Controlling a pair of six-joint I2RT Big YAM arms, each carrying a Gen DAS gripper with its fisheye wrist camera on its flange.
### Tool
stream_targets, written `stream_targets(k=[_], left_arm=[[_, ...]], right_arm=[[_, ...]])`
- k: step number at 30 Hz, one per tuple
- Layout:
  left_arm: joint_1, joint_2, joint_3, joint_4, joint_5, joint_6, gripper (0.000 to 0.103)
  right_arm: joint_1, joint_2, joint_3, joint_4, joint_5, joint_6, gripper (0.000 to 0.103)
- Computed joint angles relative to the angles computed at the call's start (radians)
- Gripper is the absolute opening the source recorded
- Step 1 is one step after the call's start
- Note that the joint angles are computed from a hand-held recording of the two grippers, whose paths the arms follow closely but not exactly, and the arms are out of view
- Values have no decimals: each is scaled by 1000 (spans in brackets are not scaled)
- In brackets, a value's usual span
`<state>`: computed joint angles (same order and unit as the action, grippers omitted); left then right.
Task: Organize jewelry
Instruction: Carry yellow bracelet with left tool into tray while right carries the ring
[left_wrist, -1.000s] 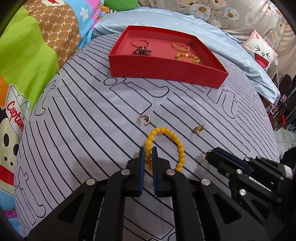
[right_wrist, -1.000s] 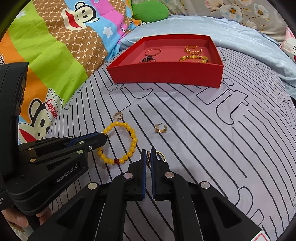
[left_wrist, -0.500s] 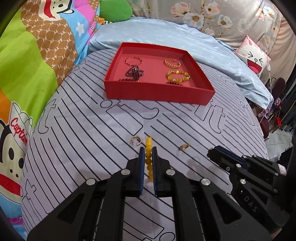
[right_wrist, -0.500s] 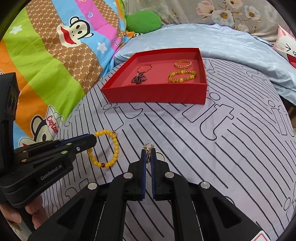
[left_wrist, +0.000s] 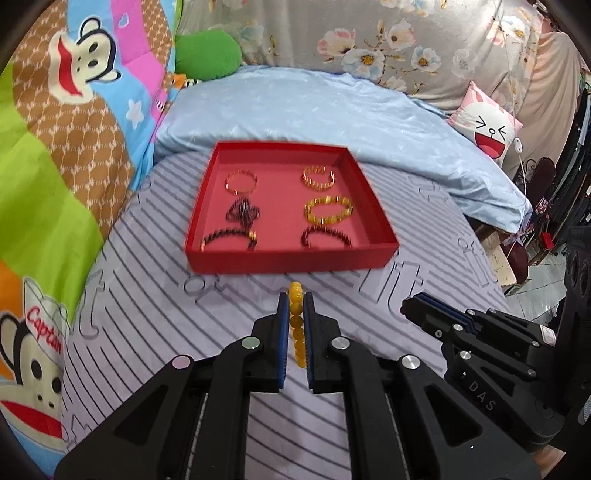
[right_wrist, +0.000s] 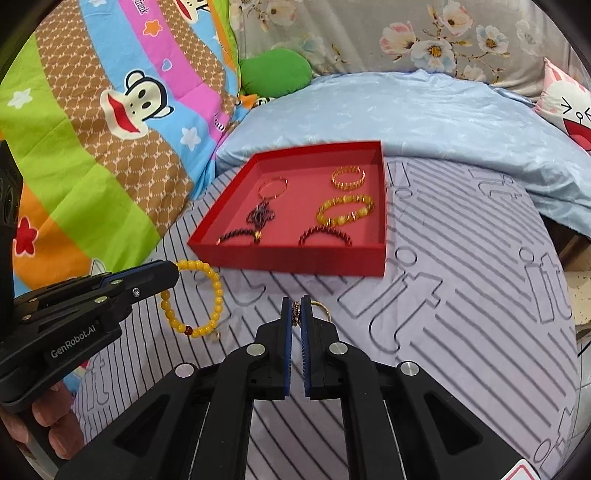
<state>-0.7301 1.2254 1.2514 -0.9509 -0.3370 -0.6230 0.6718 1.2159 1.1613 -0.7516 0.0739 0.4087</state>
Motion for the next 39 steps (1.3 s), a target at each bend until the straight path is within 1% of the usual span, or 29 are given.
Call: stream_targets(k=[4, 9, 18, 27, 34, 39], left_arm=[[30, 37, 63, 17, -6, 47, 7], [77, 110, 162, 35, -10, 109, 7], [156, 246, 283, 55, 17, 167, 7], [218, 350, 340, 66, 57, 183, 7], [250, 393, 348, 76, 83, 186, 7], [262, 418, 356, 72, 99, 180, 7]], right_arm=[[-27, 40, 66, 7, 8, -39, 5], [-65, 113, 160, 20, -11, -69, 5], [-118, 271, 314, 12, -54, -85, 5], [-132, 396, 417, -8, -55, -106, 5], [-140, 474, 477, -28, -59, -112, 5], [-140, 505, 501, -38, -58, -117, 5]])
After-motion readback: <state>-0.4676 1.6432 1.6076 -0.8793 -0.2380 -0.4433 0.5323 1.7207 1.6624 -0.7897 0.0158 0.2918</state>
